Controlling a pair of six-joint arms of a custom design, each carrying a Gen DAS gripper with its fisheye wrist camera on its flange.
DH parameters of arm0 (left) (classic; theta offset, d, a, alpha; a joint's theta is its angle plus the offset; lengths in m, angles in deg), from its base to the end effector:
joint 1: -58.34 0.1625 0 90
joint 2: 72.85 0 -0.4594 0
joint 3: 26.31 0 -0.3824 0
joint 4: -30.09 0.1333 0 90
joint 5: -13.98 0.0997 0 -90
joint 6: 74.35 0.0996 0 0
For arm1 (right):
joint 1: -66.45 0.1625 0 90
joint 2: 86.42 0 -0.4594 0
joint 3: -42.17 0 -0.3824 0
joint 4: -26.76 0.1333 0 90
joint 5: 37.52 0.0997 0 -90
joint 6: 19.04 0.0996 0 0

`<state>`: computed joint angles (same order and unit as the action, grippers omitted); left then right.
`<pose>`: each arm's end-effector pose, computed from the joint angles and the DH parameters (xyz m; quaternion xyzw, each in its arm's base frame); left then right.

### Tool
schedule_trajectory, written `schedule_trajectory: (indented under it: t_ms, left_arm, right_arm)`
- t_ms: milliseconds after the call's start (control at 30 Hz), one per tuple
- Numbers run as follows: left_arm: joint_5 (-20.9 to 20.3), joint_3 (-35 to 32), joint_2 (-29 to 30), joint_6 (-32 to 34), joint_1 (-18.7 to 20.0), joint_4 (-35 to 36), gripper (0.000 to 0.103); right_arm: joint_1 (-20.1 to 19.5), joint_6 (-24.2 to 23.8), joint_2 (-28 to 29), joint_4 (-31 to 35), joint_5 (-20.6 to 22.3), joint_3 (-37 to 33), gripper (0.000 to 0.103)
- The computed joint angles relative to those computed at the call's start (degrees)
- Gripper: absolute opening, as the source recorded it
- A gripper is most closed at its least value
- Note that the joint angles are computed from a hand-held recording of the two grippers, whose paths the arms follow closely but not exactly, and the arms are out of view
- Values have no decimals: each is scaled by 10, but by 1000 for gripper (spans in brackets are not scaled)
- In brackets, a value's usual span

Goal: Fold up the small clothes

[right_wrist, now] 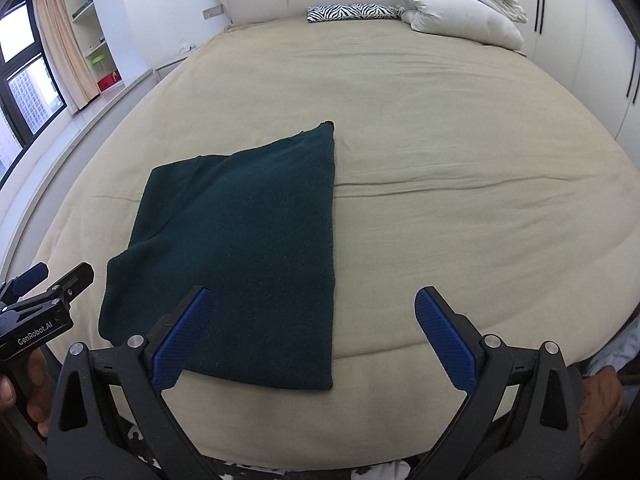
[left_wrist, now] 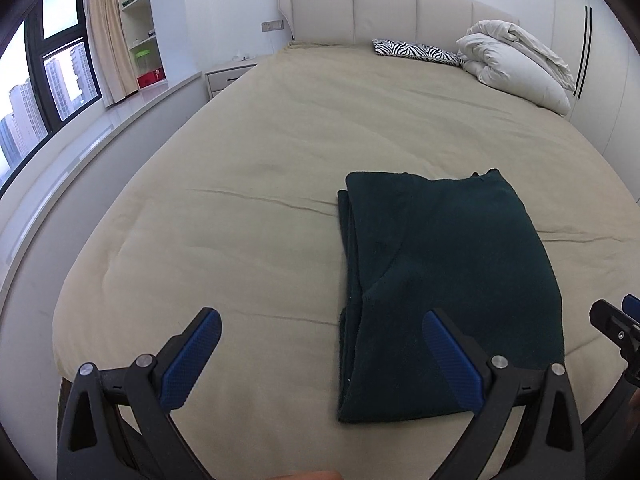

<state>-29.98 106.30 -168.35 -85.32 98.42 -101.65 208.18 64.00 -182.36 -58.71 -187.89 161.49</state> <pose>-0.1480 -0.3924 0.3282 0.2917 0.8723 -0.2300 0.3180 0.3183 -0.1916 0.3775 -0.1096 -0.8405 0.3703 0.3801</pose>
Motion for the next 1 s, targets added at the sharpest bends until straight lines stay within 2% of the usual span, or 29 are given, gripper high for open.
schedule_trajectory:
  t_ms: [1000]
  left_arm:
    - [-4, 2, 2, -1, 7, 6, 103]
  right_arm:
    - [0, 10, 10, 1, 7, -3, 103]
